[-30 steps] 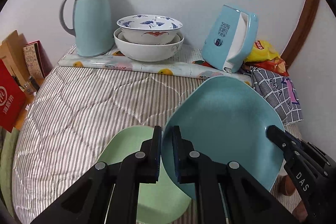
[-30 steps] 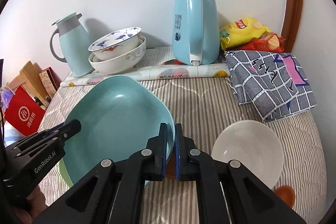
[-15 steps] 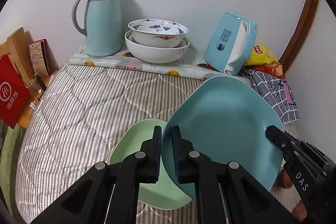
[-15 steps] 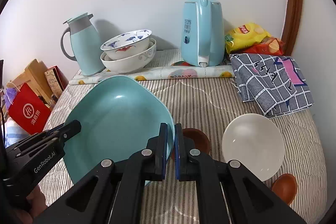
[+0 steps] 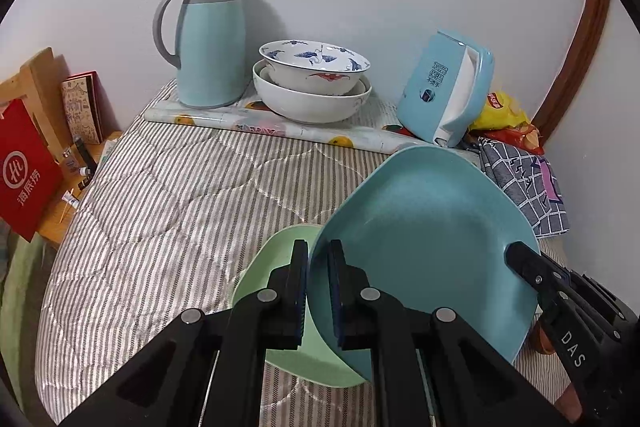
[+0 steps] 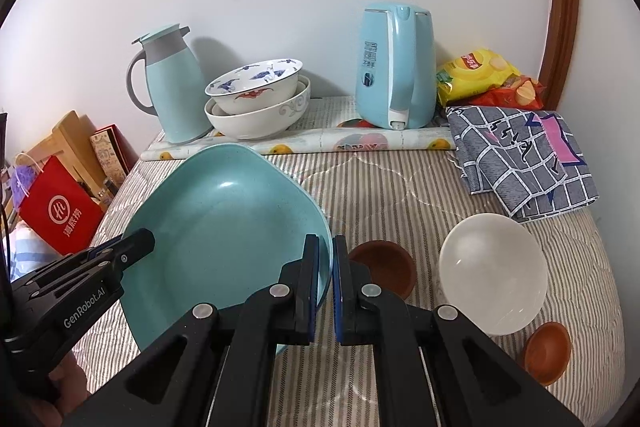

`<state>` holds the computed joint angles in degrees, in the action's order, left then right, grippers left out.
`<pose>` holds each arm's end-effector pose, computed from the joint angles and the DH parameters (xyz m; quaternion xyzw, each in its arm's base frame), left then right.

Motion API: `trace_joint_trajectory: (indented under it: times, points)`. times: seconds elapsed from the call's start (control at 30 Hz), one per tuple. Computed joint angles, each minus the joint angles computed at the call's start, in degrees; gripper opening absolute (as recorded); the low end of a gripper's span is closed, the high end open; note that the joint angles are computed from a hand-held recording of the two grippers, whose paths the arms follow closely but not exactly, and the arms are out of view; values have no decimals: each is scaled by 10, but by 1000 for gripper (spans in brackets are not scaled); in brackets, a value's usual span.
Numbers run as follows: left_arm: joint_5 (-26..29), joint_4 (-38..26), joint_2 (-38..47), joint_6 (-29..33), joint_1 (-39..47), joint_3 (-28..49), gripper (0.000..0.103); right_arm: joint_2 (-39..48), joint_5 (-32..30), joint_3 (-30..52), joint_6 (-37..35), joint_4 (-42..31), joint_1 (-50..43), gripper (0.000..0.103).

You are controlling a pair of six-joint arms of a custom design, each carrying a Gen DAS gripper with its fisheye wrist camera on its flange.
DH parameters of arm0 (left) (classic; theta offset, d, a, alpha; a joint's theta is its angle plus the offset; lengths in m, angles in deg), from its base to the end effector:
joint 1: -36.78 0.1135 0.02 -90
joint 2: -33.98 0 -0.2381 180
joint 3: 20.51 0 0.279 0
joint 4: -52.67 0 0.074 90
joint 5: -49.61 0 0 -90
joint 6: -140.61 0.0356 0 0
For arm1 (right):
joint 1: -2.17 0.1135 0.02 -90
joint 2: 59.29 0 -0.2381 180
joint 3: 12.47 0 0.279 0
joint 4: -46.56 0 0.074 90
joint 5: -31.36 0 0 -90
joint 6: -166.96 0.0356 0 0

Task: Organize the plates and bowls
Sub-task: 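Carry the blue plate with the left gripper over the green plate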

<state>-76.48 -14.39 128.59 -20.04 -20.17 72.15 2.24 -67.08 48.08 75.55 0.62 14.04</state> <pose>0.2111 -0.2859 0.2454 -0.1675 0.9215 -0.0209 0.3498 0.2534 0.0586 0.2383 -0.1341 0.9183 0.1015 0.3584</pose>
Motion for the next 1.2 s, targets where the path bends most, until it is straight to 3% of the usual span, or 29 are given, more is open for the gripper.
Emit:
trace_joint_trajectory:
  times: [0.57, 1.2]
  points:
    - [-3, -23, -50, -28, -6, -52, 10, -18, 22, -26, 27, 6, 51, 6]
    - [39, 17, -76, -38, 20, -136, 10, 43, 32, -41, 44, 43, 89, 6]
